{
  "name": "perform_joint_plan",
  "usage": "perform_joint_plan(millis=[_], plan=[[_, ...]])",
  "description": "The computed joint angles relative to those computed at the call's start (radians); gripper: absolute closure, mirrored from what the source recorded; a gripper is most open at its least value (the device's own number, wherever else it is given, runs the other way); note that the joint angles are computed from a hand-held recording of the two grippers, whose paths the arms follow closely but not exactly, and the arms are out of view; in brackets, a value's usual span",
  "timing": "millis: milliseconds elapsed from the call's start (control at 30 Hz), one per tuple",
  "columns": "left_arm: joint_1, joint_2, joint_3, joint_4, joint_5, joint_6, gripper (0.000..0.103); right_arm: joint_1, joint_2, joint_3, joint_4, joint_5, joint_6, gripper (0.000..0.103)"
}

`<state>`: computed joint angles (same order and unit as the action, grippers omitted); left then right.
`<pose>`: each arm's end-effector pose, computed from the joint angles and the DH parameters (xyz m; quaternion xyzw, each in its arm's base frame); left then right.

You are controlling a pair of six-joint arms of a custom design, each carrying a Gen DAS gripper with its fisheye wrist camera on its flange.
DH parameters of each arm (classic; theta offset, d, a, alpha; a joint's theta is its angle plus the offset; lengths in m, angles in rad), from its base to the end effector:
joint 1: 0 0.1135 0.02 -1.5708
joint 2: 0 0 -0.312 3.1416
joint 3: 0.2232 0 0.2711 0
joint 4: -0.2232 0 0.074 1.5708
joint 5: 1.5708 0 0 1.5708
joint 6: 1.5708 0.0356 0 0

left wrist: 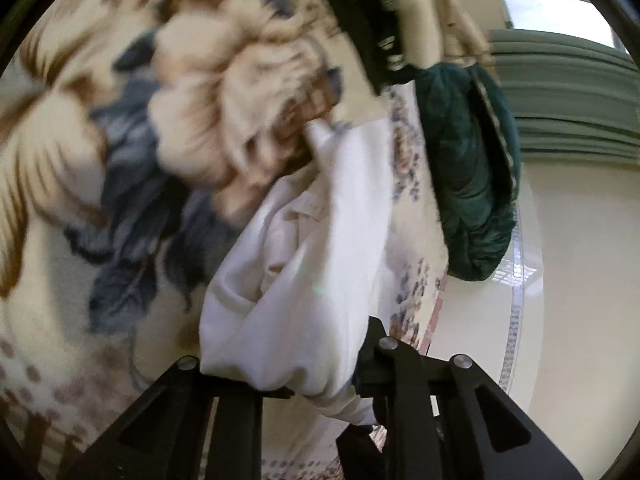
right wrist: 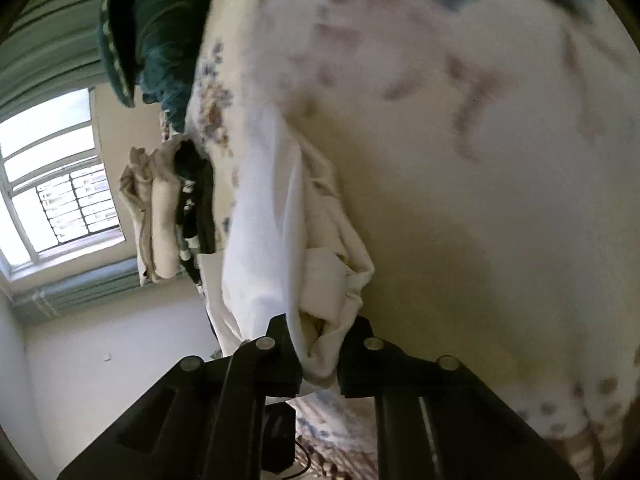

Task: Fold small clothes

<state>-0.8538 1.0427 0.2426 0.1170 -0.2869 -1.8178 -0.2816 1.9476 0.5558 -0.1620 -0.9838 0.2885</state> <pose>0.1219 -0.1245 0.1669 -0.4687 0.7635 -0.3833 0.2245 0.2412 -0.0389 0.0604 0.2440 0.8470 0.4723 0.0059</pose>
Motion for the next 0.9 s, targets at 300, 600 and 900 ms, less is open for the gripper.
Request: perform_joint_plan(millis=[300,600,900], plan=[[0.316,-0.195,0.355,-0.486,0.179,0.263,0.089,0.217,-0.329,0.256,-0.316,0.013,0.160,0.091],[0.994,0.016,0.767,-0.595,0.706,0.646,0.089,0.527,-0.306,0.735,-0.276,0.170,0.530,0.091],[1.272,0.597,1.440,-0.572,0.943,0.838,0.089,0.708,0.247,1.707,-0.329,0.325,0.740,0.092]])
